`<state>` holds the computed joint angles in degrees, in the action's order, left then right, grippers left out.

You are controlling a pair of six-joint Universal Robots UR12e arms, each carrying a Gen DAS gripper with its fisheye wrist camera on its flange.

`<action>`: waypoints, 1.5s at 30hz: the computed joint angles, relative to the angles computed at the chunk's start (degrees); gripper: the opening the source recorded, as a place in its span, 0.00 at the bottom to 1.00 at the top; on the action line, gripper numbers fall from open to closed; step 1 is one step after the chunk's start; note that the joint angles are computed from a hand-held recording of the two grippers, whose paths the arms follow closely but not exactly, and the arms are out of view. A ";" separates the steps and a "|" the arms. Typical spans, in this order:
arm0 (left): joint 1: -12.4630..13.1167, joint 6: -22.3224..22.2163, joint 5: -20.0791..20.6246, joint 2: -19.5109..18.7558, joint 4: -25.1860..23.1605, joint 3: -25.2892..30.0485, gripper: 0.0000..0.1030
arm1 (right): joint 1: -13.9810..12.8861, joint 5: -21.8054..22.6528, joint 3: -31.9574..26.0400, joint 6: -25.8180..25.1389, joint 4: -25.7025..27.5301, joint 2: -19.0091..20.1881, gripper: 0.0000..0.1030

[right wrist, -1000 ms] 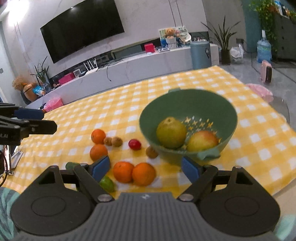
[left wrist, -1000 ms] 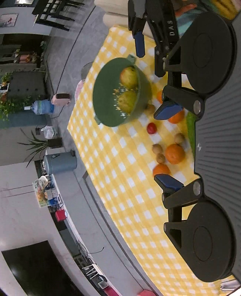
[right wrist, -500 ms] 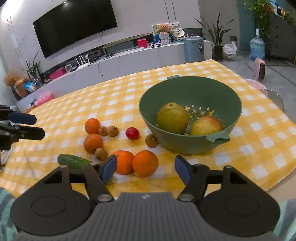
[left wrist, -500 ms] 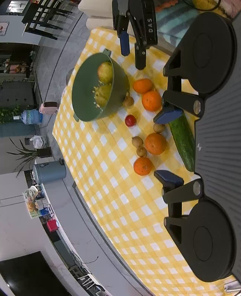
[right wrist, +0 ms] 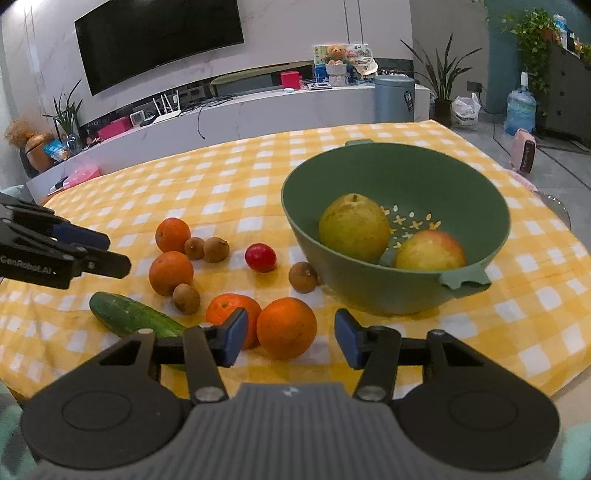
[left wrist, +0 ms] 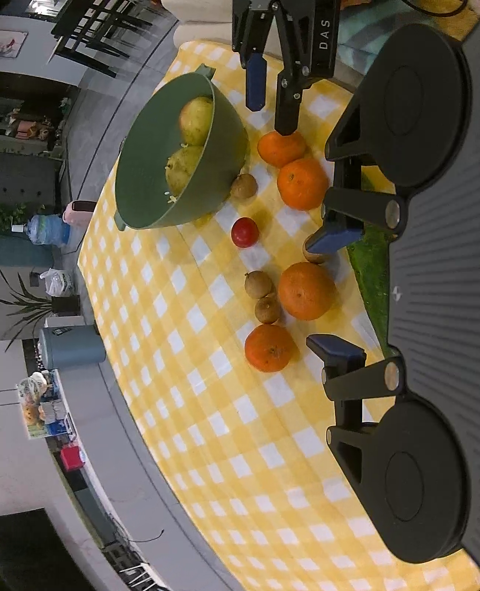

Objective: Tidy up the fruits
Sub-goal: 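Withdraw both tools from the colander back toward the oranges, then grasp an orange with the left tool while the right tool grasps another orange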

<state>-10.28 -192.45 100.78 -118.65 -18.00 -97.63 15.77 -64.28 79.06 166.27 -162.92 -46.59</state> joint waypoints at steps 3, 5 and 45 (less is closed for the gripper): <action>0.17 -0.81 -0.22 -0.68 0.08 0.31 0.60 | -0.11 0.62 -0.64 0.93 0.13 0.71 0.49; 0.25 -1.45 -0.20 -1.14 0.09 0.48 0.59 | -0.12 1.18 -0.92 0.66 0.34 1.05 0.49; 1.03 -16.31 -3.53 -4.32 -1.99 3.95 0.67 | -0.73 5.75 -3.76 3.39 6.95 2.90 0.41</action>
